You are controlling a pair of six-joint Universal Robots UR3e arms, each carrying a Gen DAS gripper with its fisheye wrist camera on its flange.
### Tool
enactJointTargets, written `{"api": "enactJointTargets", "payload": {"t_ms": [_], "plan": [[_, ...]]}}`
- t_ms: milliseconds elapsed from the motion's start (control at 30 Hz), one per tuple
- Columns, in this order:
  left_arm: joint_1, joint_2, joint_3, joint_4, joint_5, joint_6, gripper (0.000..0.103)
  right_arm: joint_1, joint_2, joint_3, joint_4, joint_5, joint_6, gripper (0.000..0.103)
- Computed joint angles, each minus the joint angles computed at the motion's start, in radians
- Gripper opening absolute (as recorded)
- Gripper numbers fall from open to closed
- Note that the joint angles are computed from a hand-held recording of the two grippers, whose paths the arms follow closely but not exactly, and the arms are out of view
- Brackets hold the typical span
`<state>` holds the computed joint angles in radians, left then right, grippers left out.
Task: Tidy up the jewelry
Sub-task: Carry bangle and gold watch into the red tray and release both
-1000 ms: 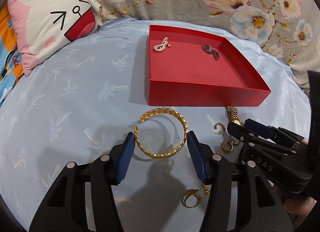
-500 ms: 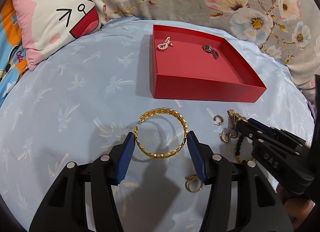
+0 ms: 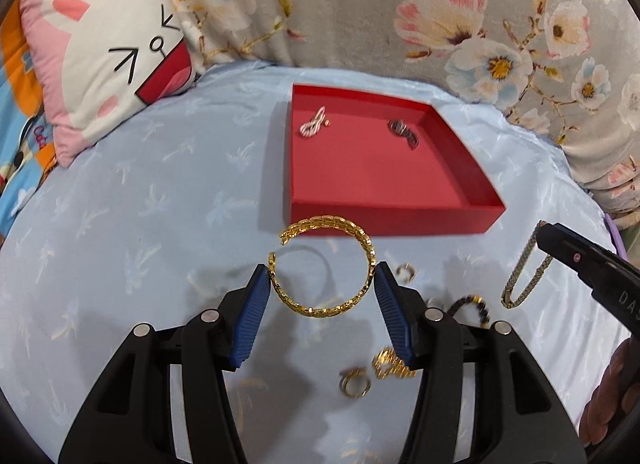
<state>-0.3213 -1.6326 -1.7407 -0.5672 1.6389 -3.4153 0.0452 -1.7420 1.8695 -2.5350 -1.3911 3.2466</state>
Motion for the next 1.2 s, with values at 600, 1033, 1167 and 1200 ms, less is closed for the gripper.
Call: {"api": "enactJointTargets", "payload": {"t_ms": [600,1033,1167,1200], "plan": [[0.073,-0.767,1.118,-0.367,-0.066,0.067,0.050,-0.024,0.775,-0.935,0.229,0.009,-0.009,0.022],[0.067,-0.859,1.227,-0.393,-0.014,0.055,0.071,-0.011,0.793,-0.913,0.200,-0.033,-0.021,0.033],[0.075,-0.729,1.016,-0.282,-0.030,0.052,0.078,-0.018,0.674,-0.767,0.141,-0.013,-0.031,0.036],[0.079,-0.672,0.926,-0.234,-0.030,0.057,0.078,-0.020,0.625,-0.703,0.116,-0.013,-0.036,0.038]]}}
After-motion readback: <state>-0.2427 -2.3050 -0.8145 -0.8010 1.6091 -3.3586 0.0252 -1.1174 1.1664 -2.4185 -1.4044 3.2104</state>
